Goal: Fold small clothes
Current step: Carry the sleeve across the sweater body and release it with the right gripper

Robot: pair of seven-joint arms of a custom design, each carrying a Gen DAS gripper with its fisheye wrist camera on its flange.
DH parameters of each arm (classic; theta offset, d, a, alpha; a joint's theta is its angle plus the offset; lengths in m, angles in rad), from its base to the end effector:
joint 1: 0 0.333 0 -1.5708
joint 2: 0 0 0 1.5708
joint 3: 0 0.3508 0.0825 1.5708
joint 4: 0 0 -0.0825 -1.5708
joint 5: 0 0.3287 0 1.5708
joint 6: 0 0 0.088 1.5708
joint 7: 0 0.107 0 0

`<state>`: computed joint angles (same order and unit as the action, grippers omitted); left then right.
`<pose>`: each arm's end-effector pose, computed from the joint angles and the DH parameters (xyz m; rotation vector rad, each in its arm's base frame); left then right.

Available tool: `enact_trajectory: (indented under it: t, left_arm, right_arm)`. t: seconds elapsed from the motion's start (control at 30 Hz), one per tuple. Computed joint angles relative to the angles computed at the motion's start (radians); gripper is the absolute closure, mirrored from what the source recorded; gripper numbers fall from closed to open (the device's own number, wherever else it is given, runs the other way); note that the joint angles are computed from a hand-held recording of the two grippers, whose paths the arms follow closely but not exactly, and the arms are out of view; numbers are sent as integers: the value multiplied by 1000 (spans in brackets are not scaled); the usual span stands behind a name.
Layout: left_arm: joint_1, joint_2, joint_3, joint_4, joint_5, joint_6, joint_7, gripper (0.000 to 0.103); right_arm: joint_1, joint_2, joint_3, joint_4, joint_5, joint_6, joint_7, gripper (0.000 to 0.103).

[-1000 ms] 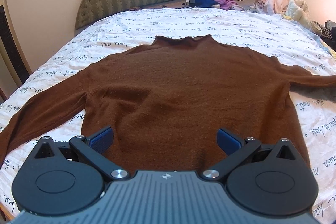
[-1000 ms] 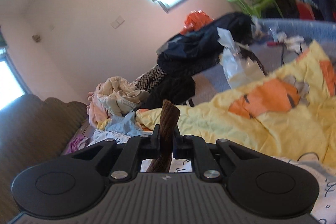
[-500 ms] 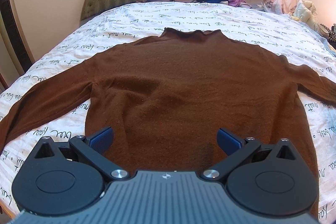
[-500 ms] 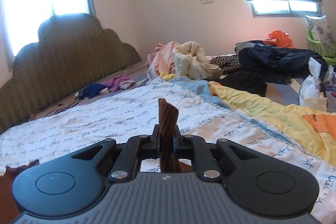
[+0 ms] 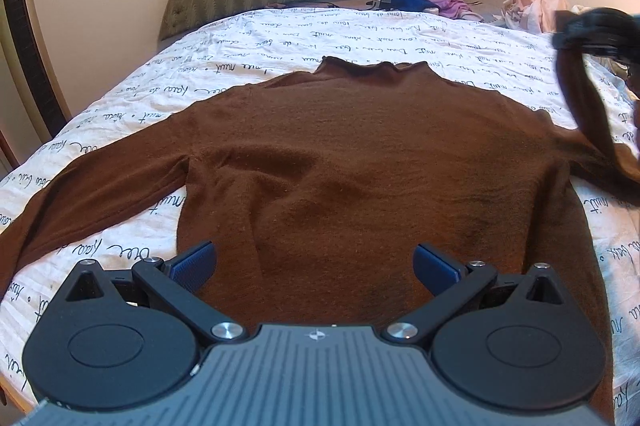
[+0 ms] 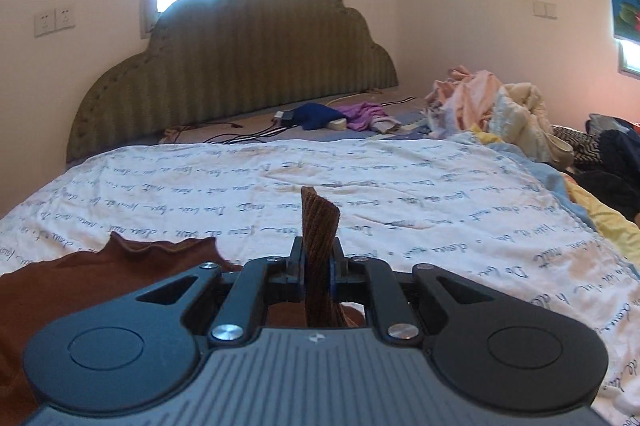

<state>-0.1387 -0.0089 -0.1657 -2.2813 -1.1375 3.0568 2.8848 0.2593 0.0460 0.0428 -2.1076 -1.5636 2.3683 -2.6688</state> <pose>0.4908 -0.0796 0.4870 -1.2568 2.1604 -0.8923 0.5130 0.1472 0.4916 -1.0389 1.9931 -1.2723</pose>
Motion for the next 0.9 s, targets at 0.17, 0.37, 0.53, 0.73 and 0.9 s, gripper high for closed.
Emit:
enact_trajectory:
  t: [0.17,0.37,0.53,0.73,0.9]
  left_arm:
    - [7,-15,13,3,-36,-15,25,0]
    - [4,-31,24,11,-128,-7,113,0]
    - [6,-33,28,9,-108,-15,96,0]
    - [6,-36,33,11,-125,-8,112,0]
    - [13,-36,38,17,-143,-14,121,0]
  right_arm:
    - [21,142,-8,180,53,48,-143,93]
    - [83,292,-49,378,134,94,-286,93]
    - [133,373,-87,493,203,115,-374,93]
    - [177,458,-133,614,296,141,-475,92]
    - [200,521,-157,705,383,197,-556,92]
